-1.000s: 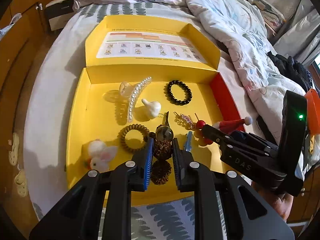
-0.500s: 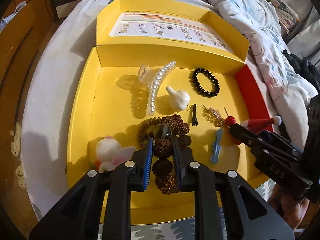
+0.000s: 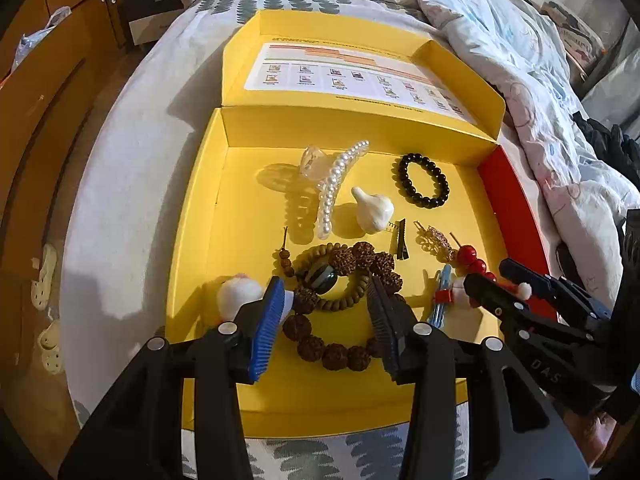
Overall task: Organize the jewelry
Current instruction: 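Open the left tool releasing the bracelet while the right tool releases the Santa figure, then move the left tool to the light-blue bangle while the right tool moves to the wristwatch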
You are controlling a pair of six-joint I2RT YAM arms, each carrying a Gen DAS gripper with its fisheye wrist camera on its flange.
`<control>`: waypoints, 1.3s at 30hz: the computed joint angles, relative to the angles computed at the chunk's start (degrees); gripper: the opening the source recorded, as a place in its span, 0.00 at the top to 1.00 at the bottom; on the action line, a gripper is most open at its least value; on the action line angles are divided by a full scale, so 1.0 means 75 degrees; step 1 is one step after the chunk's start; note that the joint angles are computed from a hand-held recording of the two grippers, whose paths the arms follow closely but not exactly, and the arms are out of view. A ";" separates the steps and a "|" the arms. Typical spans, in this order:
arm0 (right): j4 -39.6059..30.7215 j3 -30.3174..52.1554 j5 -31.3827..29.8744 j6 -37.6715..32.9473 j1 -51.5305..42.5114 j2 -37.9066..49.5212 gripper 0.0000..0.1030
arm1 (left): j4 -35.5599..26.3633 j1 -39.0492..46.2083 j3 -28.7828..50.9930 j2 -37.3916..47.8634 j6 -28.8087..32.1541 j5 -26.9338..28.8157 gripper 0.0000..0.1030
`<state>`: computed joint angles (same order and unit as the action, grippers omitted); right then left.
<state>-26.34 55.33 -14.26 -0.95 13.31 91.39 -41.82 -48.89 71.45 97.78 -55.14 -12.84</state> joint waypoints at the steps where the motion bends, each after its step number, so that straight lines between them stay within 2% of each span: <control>1: -0.0008 -0.0016 -0.0068 -0.0007 -0.0030 -0.0046 0.39 | -0.0032 -0.0014 -0.0005 -0.0030 -0.0023 -0.0030 0.57; 7: -0.0038 -0.0234 -0.0492 -0.0136 -0.0467 -0.1015 0.38 | -0.0094 -0.0120 -0.0081 -0.0298 -0.0170 -0.0161 0.51; 15: -0.0459 -0.0645 -0.0882 -0.0944 -0.2111 -0.2978 0.22 | -0.0436 -0.0610 -0.0026 -0.0669 -0.0562 -0.0719 0.46; 19: -0.1090 -0.0673 -0.1393 -0.1868 -0.3683 -0.3349 0.22 | -0.0590 -0.0954 0.0057 -0.0725 -0.0800 -0.0919 0.46; 21: -0.1484 -0.0655 -0.1574 -0.2460 -0.4607 -0.3394 0.22 | -0.0721 -0.1240 0.0077 -0.0782 -0.0896 -0.1119 0.43; 23: -0.1939 -0.0599 -0.1747 -0.3122 -0.5592 -0.3325 0.22 | -0.0867 -0.1544 0.0026 -0.0873 -0.1036 -0.1459 0.34; 26: -0.2746 -0.0378 -0.2082 -0.4173 -0.6917 -0.2893 0.21 | -0.1198 -0.1869 -0.0105 -0.1004 -0.1381 -0.1854 0.34; 30: -0.3190 -0.0563 -0.1563 -0.4878 -0.7737 -0.2651 0.20 | -0.1052 -0.2152 -0.0545 -0.1332 -0.1815 -0.1877 0.34; 35: -0.3419 -0.1562 -0.1058 -0.5715 -0.8442 -0.3784 0.20 | -0.1030 -0.2946 -0.0574 -0.1153 -0.2435 -0.2037 0.34; 39: -0.3464 -0.2155 -0.0806 -0.6232 -0.8811 -0.4298 0.20 | -0.1139 -0.3588 0.0042 -0.0553 -0.2790 -0.2131 0.33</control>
<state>-52.32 39.17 -20.31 -47.69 -52.77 59.16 -50.36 -75.81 71.76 93.63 -76.07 -28.82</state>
